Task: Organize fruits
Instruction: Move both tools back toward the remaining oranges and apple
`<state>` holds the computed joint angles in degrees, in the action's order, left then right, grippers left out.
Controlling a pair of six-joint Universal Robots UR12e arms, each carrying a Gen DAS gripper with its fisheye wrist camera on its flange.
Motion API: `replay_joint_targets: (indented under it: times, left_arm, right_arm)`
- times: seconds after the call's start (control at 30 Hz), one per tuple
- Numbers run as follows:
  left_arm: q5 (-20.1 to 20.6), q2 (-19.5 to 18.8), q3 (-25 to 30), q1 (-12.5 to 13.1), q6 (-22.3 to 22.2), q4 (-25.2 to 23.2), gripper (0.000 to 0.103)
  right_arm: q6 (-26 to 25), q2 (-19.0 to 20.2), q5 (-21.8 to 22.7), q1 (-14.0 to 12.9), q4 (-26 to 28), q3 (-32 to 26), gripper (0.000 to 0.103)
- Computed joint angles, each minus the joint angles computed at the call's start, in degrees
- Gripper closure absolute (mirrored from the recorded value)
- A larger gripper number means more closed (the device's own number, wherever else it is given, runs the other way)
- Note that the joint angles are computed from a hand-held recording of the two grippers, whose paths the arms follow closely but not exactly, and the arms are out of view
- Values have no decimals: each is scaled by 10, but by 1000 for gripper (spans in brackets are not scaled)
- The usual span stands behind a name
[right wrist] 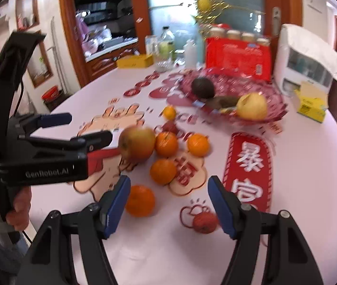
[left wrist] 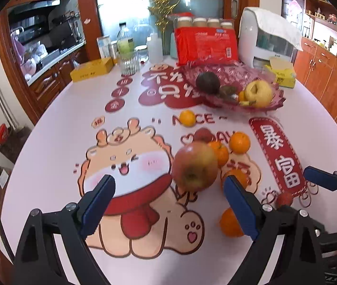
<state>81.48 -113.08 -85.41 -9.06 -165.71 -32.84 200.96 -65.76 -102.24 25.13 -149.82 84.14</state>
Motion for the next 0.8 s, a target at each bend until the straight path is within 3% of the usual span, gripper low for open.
replay_joint_targets:
  times: [0.17, 0.43, 0.57, 0.67, 0.8]
  left_arm:
    - [-4, 1, -13, 6, -7, -19, 11]
    - [0, -4, -14, 9, -14, -32, 11]
    - [0, -6, -12, 8, -13, -32, 11]
    - [-3, -11, -4, 7, -12, -35, 11]
    - [-10, -19, 7, 5, -21, -43, 11]
  right_arm:
    - [-11, 12, 35, -2, 8, -1, 35]
    - [-42, 34, 51, 2, 33, -17, 35]
    - [-51, 41, 69, 0, 37, -22, 45]
    - [-61, 44, 83, 0, 37, -23, 58]
    - [-56, 44, 91, -2, 23, -18, 60]
